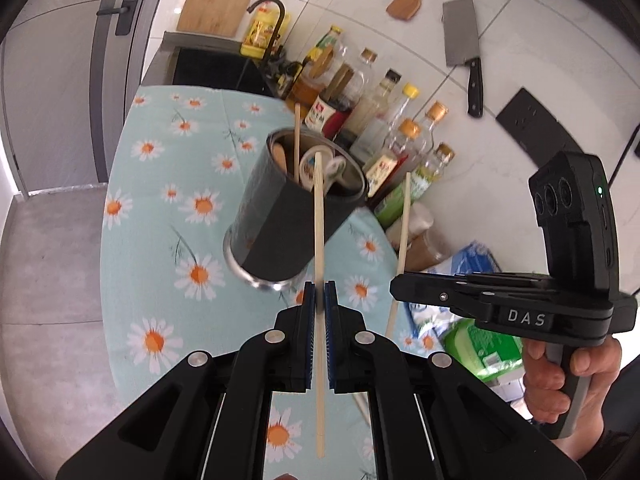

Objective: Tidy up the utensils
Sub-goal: 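Lift both chopsticks upright and carry them over the black holder, then lower the chopsticks into the holder and open both grippers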

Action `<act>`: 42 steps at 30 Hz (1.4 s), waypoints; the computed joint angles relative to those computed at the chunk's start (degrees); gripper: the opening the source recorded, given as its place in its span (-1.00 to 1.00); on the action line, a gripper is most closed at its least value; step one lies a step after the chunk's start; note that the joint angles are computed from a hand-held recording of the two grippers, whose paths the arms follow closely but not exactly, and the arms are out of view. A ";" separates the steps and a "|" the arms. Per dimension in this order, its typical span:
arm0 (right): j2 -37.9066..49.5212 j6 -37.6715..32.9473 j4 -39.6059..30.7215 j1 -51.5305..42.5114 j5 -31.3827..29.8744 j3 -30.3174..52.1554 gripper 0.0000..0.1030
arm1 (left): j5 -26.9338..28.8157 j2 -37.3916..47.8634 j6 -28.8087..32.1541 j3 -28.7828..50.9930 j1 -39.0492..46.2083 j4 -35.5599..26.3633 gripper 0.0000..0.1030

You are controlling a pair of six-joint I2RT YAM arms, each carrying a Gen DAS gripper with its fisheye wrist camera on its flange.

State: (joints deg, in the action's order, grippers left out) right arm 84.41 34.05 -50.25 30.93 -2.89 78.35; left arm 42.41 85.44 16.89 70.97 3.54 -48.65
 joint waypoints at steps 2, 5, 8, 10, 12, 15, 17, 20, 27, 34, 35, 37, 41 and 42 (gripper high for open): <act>0.96 -1.14 0.07 -1.07 -0.44 2.10 -0.89 | 0.10 1.25 -0.67 2.37 -0.37 0.55 -0.93; 2.21 -2.94 0.85 -2.82 -1.25 4.81 -0.89 | 1.01 2.36 -2.57 5.10 -0.94 2.55 -0.93; 3.81 -4.51 1.24 -4.56 -1.94 8.33 -0.89 | 1.44 3.41 -4.35 7.43 -1.82 4.52 -0.93; 5.02 -5.13 0.36 -5.26 -1.92 10.98 -0.89 | 1.75 4.65 -5.87 9.62 -2.56 5.62 -0.93; 6.13 -5.57 -0.08 -6.24 -2.30 13.25 -0.89 | 1.89 5.80 -7.33 11.69 -3.18 6.73 -0.92; 7.28 -6.66 0.32 -7.64 -2.44 15.88 -0.88 | 1.43 7.39 -9.17 14.78 -4.38 8.89 -0.93; 7.47 -7.16 1.46 -8.30 -2.05 16.91 -0.88 | 0.96 8.12 -10.51 16.33 -5.06 11.02 -0.92; 8.04 -7.68 2.18 -9.63 -2.44 18.92 -0.88 | 0.56 9.19 -12.43 18.15 -5.83 14.57 -0.92; 8.70 -7.76 6.25 -11.99 -2.29 20.31 -0.88 | 0.99 10.66 -16.64 19.58 -6.76 21.50 -0.92; 9.05 -4.36 12.00 -13.84 -1.29 16.22 -0.88 | 0.08 11.07 -18.91 16.24 -7.90 29.31 -0.92; 9.20 -4.49 12.31 -13.83 -1.18 15.90 -0.88 | -0.16 11.33 -19.09 15.85 -8.16 29.96 -0.92; 9.47 -4.22 13.12 -13.74 -0.75 14.97 -0.88 | -0.52 11.70 -19.15 15.12 -8.65 30.89 -0.92; 9.48 -3.46 13.93 -13.27 0.49 13.59 -0.88 | -2.01 12.51 -18.17 14.38 -9.70 31.40 -0.92; 9.45 -3.02 14.12 -13.40 0.15 13.25 -0.86 | -2.37 12.57 -18.05 14.22 -9.89 31.34 -0.90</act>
State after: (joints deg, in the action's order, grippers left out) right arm 93.86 31.03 -36.13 17.53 -2.74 91.59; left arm 40.04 98.01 -1.16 85.19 -6.35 -17.31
